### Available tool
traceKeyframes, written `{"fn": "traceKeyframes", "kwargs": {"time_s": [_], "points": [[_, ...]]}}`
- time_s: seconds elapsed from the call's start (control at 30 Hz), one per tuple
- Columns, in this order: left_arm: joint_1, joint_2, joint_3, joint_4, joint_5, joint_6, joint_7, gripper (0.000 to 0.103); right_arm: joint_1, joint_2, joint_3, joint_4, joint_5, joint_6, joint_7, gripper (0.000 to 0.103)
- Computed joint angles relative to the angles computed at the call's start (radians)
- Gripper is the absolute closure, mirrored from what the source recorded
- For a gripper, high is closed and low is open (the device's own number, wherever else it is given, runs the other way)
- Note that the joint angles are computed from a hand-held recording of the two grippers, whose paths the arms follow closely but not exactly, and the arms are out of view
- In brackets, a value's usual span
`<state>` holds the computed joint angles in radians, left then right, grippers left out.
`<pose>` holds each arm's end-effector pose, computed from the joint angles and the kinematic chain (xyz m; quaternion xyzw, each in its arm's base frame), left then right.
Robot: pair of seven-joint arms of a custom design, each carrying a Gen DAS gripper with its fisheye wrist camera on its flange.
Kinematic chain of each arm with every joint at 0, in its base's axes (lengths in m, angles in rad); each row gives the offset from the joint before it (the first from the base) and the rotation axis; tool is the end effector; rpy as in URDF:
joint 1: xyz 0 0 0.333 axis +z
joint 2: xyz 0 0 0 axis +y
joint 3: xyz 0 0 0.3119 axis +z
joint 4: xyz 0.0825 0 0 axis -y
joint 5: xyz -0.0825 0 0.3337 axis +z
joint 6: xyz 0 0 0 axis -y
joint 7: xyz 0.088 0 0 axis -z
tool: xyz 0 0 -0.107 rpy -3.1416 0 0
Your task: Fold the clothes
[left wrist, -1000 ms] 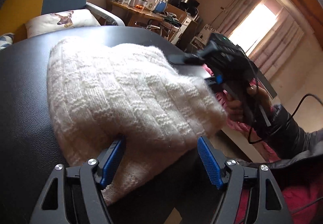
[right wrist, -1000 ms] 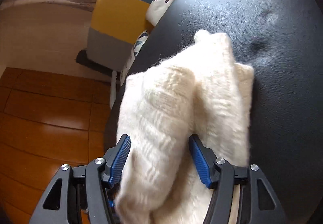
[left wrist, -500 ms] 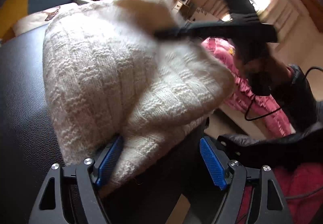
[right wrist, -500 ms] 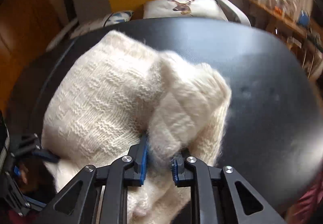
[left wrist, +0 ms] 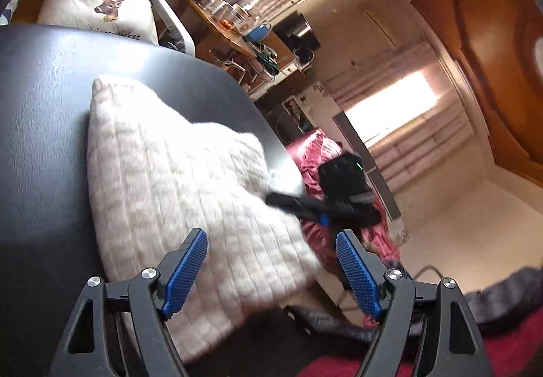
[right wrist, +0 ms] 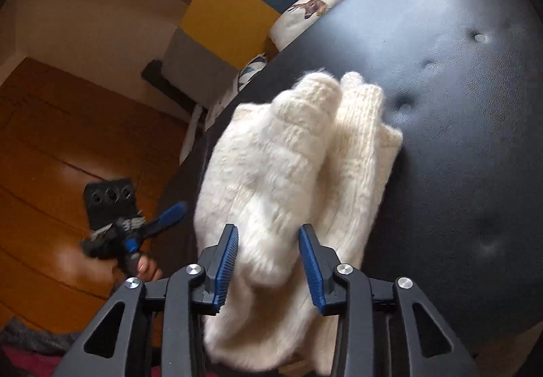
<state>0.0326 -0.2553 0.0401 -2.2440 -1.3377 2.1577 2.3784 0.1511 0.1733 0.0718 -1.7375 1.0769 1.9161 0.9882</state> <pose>0.4584 -0.0046 0.5336 0.5890 -0.5910 0.5369 0.1248 0.5507 0.1858 0.5221 -0.7291 0.4796 0.2766 0.4024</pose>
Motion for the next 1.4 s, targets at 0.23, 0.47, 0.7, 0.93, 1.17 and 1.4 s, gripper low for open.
{"fn": "traceKeyframes", "kwargs": {"time_s": [0.23,0.47,0.7,0.93,1.17,1.4], "points": [[-0.010,0.122,-0.046,0.142,0.101,0.017,-0.036,0.024,0.022,-0.094,-0.004,-0.106,0.004,-0.086,-0.113,0.046],[-0.022,0.209,-0.099,0.252,0.212,0.033,-0.078,0.024,0.034,0.001,0.001,-0.048,-0.065,-0.354,-0.189,0.053],[-0.046,0.196,-0.137,0.185,0.244,0.088,-0.010,0.024,0.009,-0.089,-0.039,-0.187,-0.220,-0.258,-0.181,0.100],[-0.101,0.136,-0.135,0.110,0.204,0.213,0.008,0.024,-0.009,-0.197,-0.071,-0.228,-0.208,-0.263,-0.142,0.075],[-0.131,0.035,-0.107,0.028,0.097,0.304,-0.008,0.022,-0.024,-0.336,-0.089,-0.292,-0.129,-0.028,-0.048,0.062],[-0.167,-0.066,-0.086,-0.076,0.132,0.395,-0.046,0.021,0.066,-0.311,-0.027,-0.308,-0.214,0.224,0.020,0.064]]}}
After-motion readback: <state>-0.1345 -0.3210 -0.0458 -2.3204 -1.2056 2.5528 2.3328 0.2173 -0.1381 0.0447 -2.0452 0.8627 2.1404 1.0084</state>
